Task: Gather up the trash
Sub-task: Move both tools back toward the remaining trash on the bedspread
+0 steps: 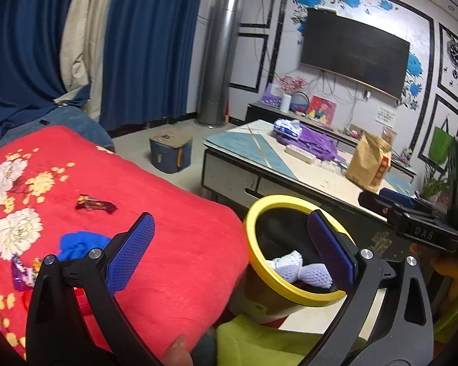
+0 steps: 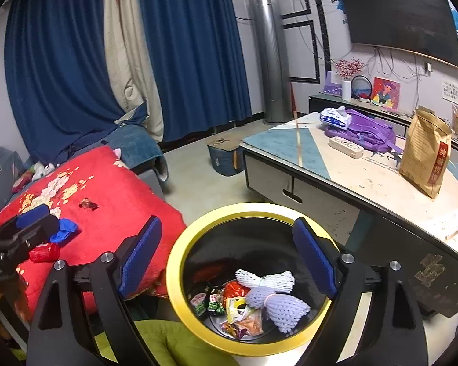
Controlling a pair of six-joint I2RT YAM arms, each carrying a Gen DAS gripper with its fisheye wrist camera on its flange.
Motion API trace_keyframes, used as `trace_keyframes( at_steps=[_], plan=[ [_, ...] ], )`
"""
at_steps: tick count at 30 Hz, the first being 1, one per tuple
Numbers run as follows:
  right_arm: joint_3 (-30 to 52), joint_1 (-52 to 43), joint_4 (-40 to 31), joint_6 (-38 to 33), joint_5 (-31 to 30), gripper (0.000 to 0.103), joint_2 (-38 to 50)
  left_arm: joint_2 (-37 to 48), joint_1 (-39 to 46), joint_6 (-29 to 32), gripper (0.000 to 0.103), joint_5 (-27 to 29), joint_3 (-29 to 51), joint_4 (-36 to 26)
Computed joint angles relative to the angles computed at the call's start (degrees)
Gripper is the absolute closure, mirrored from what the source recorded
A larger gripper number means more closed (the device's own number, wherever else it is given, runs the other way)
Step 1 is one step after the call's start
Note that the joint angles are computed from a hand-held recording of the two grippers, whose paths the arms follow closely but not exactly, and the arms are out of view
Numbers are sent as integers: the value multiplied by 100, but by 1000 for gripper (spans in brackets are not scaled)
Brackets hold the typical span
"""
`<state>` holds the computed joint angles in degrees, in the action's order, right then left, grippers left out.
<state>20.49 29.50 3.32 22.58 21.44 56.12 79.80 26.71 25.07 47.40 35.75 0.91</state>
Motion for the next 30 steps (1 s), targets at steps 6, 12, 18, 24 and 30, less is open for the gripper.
trace_keyframes(
  at_steps=[6, 12, 18, 24, 30],
  plan=[
    [263, 390, 25, 28, 132, 17, 268, -13, 402, -139, 11, 63, 58, 110],
    [567, 781, 90, -37, 188, 17, 634, 15, 777, -98, 11, 144, 125, 118],
    [863, 1106, 138, -99, 214, 16, 973, 80, 1086, -31, 11, 262, 209, 68],
    [1237, 1370, 161, -134, 173, 16, 1392, 142, 1418, 53, 11, 402, 336, -31],
    [1658, 1548, 230, -161, 2, 16, 1885, 380, 1756, 200, 11, 499, 569, -193]
  ],
)
